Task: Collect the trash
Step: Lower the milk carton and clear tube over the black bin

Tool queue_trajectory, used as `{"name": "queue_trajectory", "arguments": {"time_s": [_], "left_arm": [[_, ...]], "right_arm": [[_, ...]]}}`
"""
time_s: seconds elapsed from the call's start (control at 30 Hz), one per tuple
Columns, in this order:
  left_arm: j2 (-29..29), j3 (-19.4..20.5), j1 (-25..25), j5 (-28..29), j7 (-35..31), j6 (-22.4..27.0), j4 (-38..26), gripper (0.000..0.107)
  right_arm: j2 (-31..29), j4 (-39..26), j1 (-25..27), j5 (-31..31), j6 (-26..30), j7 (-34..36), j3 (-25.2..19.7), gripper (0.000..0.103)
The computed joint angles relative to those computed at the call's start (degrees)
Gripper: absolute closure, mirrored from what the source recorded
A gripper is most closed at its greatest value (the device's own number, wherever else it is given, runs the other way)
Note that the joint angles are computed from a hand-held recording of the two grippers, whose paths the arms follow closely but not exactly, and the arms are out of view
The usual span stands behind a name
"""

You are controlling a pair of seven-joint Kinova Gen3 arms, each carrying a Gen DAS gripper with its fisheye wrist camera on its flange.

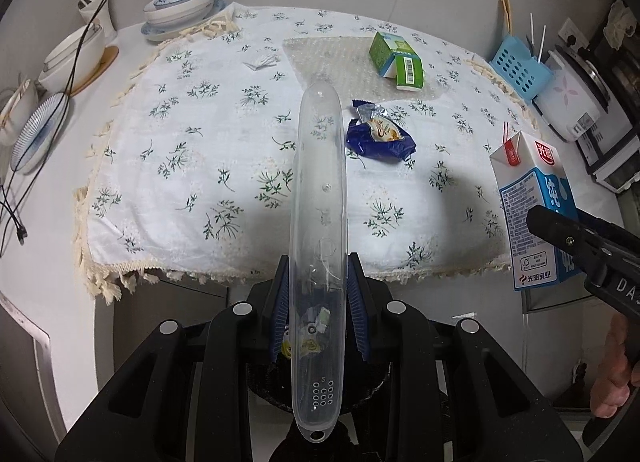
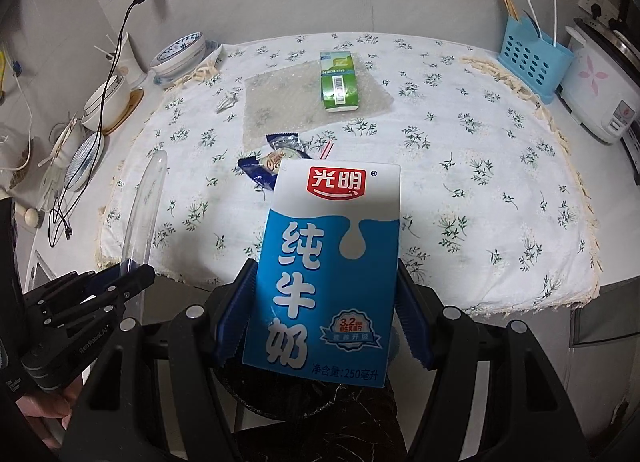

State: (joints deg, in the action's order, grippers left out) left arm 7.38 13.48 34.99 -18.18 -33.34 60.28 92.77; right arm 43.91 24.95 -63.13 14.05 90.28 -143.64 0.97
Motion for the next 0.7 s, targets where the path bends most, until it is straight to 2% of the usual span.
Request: {"name": "queue_trajectory", "arguments": {"time_s": [0.27, 0.7], "left_arm": [[-3.2, 1.2, -0.3, 1.8, 1.2, -2.1, 6.3, 0.081], [-4.0, 2.0, -1.8, 5.2, 1.1, -8.2, 15.7, 0.081]], "right_arm": [[-2.3, 7.7, -2.0, 0.1, -4.4, -1.7, -1.5, 0.040], [-3.6, 15.2, -3.2, 0.0, -8.9, -4.3, -3.8, 0.040]]}}
